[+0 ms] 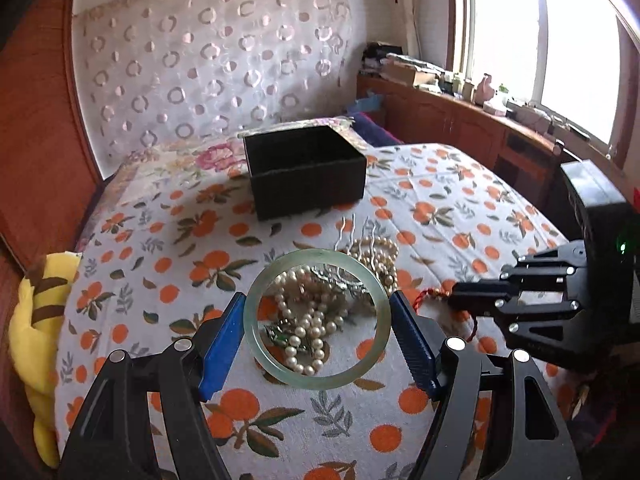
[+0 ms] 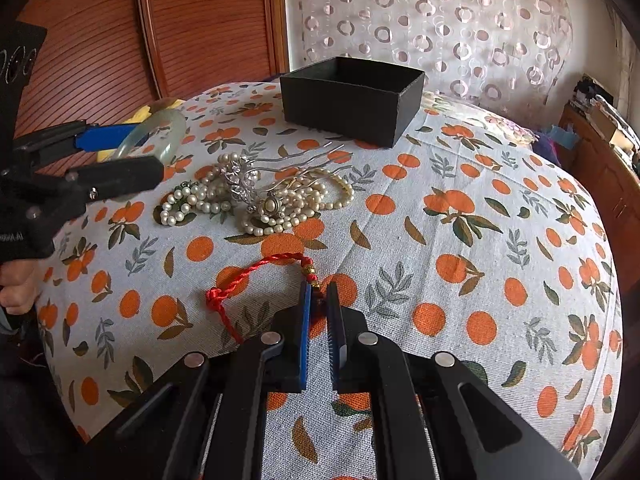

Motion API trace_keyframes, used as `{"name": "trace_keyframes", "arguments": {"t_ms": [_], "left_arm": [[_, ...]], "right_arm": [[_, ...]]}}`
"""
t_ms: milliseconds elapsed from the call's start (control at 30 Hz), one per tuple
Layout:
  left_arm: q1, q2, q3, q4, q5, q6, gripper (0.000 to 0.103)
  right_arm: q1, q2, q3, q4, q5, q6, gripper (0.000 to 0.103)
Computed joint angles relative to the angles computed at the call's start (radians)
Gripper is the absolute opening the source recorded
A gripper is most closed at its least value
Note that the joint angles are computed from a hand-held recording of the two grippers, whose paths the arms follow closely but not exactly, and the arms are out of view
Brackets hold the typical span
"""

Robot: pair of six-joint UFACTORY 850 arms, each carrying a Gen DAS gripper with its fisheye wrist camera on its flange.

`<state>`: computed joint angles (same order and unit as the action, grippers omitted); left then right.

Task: Organize jewelry
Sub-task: 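Carry the jade bangle and red string bracelet into the black box and release both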

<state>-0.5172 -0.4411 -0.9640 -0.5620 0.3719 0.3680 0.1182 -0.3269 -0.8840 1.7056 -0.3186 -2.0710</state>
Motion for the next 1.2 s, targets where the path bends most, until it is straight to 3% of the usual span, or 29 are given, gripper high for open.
{"name": "trace_keyframes", "arguments": {"t_ms": [433,900,1200], "left_arm": [[0.034,-0.007,-0.040,0.040,0.007,-0.057,0.069],[0.061,-0.074,-0.153,0.034,0.003,-0.023,0.069],[0.071,-0.135,-0.272,-0.078,-0.019,0.120,0.069]], "right_arm": [[-0.025,0.048,-0.032,0.243,-0.027,-0.236,0.008],[-0.023,-0.039,-0.200,0.394,-0.026,-0.332,0.008],[-0.017,-0.091,-0.297,0.396,-0.008,-0.299,0.008]]}}
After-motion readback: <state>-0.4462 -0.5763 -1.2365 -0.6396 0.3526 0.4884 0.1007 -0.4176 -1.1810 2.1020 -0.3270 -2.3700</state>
